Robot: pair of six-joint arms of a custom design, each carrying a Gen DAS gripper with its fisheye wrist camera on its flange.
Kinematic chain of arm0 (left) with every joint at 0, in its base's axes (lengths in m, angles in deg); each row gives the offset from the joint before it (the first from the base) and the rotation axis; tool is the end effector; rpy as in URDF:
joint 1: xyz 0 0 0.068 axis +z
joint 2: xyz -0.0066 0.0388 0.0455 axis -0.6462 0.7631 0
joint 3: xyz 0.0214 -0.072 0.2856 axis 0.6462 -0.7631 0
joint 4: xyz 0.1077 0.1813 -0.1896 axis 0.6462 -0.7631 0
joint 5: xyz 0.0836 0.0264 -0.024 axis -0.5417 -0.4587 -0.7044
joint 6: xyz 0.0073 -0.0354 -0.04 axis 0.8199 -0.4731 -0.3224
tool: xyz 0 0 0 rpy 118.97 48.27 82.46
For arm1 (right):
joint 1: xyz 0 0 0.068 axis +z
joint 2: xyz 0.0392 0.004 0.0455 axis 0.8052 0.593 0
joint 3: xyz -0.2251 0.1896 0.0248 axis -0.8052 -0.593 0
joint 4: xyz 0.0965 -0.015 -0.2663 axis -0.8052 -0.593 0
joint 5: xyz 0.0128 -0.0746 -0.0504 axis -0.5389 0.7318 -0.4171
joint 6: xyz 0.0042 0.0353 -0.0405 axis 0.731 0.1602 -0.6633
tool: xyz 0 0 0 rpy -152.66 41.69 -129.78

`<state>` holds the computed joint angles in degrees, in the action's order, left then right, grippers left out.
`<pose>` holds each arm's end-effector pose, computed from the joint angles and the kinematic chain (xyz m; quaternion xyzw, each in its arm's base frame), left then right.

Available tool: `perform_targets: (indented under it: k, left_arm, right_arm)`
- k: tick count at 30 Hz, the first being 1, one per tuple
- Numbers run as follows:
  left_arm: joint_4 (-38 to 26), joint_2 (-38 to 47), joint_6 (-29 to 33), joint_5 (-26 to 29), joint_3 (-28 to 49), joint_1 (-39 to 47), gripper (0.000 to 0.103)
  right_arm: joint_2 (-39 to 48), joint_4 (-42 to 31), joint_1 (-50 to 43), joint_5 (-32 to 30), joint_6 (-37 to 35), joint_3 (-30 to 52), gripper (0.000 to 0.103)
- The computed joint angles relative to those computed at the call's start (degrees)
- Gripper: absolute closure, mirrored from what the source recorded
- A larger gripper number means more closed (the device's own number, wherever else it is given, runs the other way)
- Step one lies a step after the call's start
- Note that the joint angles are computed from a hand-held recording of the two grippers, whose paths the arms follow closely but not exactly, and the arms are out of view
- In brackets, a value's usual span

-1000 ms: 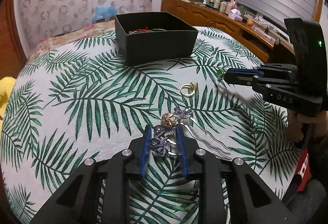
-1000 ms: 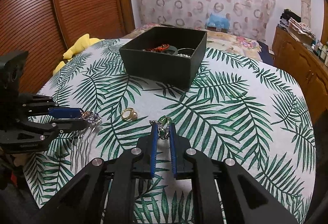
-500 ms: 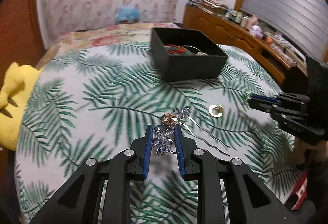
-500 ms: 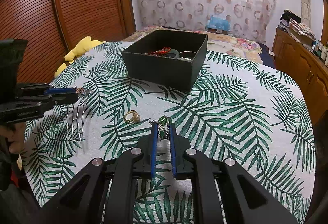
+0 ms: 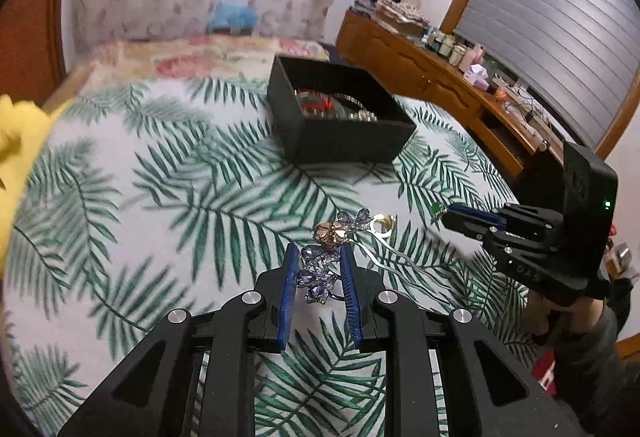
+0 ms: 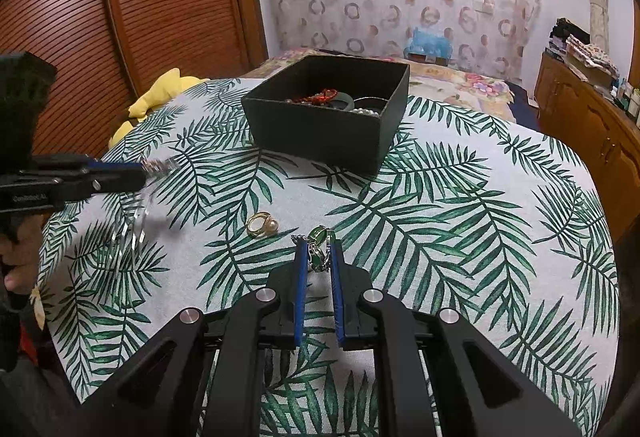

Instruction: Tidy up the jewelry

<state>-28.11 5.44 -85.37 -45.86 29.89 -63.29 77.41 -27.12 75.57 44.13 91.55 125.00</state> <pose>0.3162 -0.1458 0.2292 0.1929 0.9071 -0.2207 0.3023 0.2812 0.1126 0.1924 -0.1075 0.9172 0.0918 0.3726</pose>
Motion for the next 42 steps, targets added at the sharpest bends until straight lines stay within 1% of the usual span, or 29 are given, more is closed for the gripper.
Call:
perform_targets:
  k: [3, 6, 7, 8, 9, 14, 19, 25, 26, 27, 28, 29, 32, 36, 42]
  left_arm:
    - [-0.37, 1.15, 0.23, -2.79, 0.42, -1.23, 0.083]
    - [-0.19, 1.63, -0.07, -3.22, 0.5, -1.53, 0.083]
    - [0.25, 1.41, -0.48, -3.61, 0.47, -1.52, 0.074]
    - [0.62, 1.0, -0.79, -4.14, 0.3, -1.46, 0.069]
    - [1.08, 0.33, -0.77, -4.32, -0.16, -1.2, 0.065]
    - [1.1, -0.79, 0.35, -6.81, -0.84, -1.01, 0.065]
    - [1.17, -1.37, 1.06, -6.25, -2.42, -0.8, 0.065]
    - [1.32, 2.13, 1.62, -7.14, -2.07, -2.89, 0.065]
    - [2.27, 2.45, 1.29, -6.69, -2.37, -2.79, 0.065]
    - [2.6, 2.6, 1.05, -6.49, -2.42, -2.73, 0.066]
    - [2.94, 2.66, 0.91, -6.26, -2.45, -2.68, 0.08]
    - [2.72, 2.82, 0.9, -6.45, -2.26, -2.74, 0.084]
    - [3.0, 2.38, 1.56, -7.39, -2.64, -3.48, 0.084]
    - [4.88, 0.36, 0.99, -8.08, -3.83, -3.36, 0.084]
    - [4.25, -0.46, 1.49, -8.37, -1.11, -2.75, 0.084]
  right_arm:
    - [0.1, -0.02, -0.07, -0.07, 0.09, 0.04, 0.09]
    - [-0.19, -0.22, -0.07, -0.02, 0.14, -0.1, 0.09]
    - [-0.12, -0.15, -0.2, -0.13, 0.08, -0.09, 0.09]
    - [-0.16, -0.17, -0.15, -0.1, 0.13, -0.1, 0.09]
    - [-0.18, -0.21, -0.1, -0.08, 0.16, -0.1, 0.09]
    - [-0.23, 0.01, -0.23, -0.19, 0.03, -0.29, 0.09]
    - [-0.13, -0.16, -0.14, -0.09, 0.1, -0.21, 0.09]
    - [0.21, 0.3, -0.2, -0.27, 0.07, -0.55, 0.09]
    - [0.24, 0.33, -0.18, -0.3, 0.04, -0.59, 0.09]
    - [0.32, 0.4, -0.22, -0.38, -0.02, -0.6, 0.09]
    - [0.31, 0.39, -0.24, -0.4, -0.1, -0.63, 0.09]
    - [0.16, 0.36, -0.23, -0.42, -0.13, -0.72, 0.09]
    - [0.24, 0.49, -0.27, -0.44, -0.1, -0.72, 0.09]
    - [0.37, 0.3, -0.47, -0.55, -0.21, -0.44, 0.09]
    - [-0.53, -0.54, -1.13, -0.72, -0.9, 0.71, 0.09]
